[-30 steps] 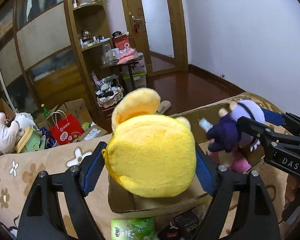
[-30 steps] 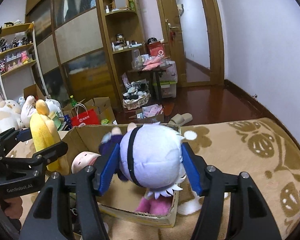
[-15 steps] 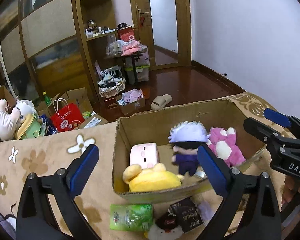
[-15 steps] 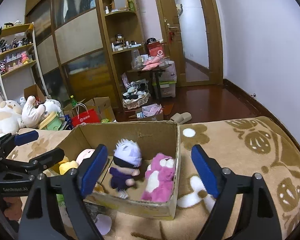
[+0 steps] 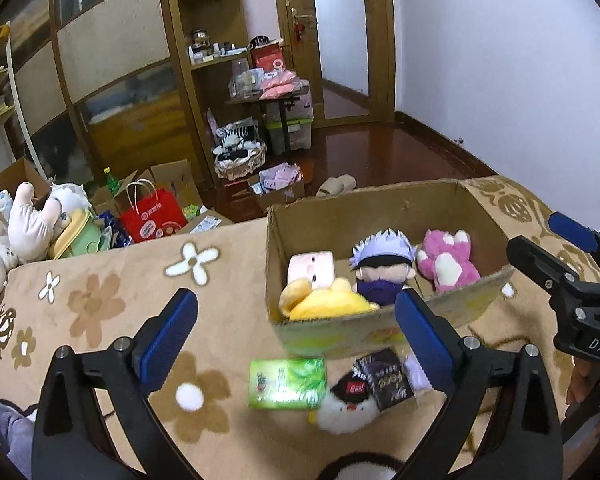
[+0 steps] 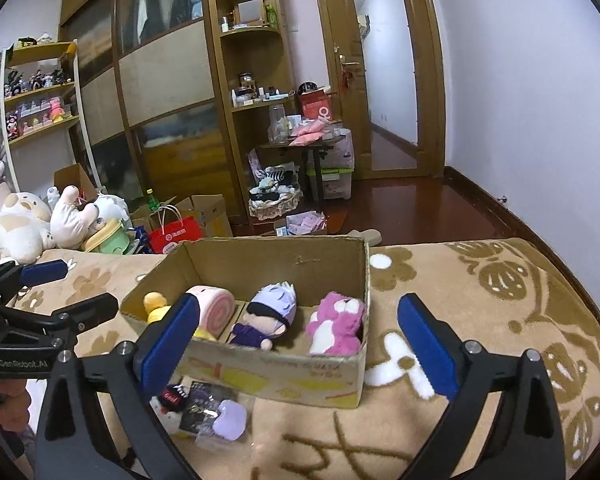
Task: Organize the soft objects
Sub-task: 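Lower the left tool onto the green tissue pack and grasp it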
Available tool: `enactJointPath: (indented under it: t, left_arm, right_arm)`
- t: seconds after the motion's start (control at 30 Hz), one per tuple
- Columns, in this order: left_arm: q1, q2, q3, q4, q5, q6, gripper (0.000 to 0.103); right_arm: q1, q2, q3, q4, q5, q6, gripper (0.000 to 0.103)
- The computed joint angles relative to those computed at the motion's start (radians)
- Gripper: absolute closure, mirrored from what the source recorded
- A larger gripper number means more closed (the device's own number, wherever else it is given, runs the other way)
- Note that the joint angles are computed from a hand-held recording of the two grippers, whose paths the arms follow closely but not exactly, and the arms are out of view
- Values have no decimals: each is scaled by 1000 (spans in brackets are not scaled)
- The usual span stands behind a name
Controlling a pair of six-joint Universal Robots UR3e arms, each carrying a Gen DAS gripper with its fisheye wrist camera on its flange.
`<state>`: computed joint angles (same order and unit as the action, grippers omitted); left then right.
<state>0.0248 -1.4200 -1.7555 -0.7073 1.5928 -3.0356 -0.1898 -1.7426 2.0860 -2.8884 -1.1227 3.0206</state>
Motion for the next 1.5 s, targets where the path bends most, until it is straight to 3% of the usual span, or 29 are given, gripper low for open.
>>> enactJointPath:
  t: [0.57,1.1,1.5]
  left_arm:
    - [111,150,-23,-240,-32,-22,5]
    - [143,-52,70,-307,-45,-35,5]
    - [82,-233,162,-350,-22,-44,5]
  right_arm:
    - [50,-110,53,105,-10,4,0]
    - [233,110,6,65,-166,-39,0]
    - [246,276,-79,111,-176,-32,0]
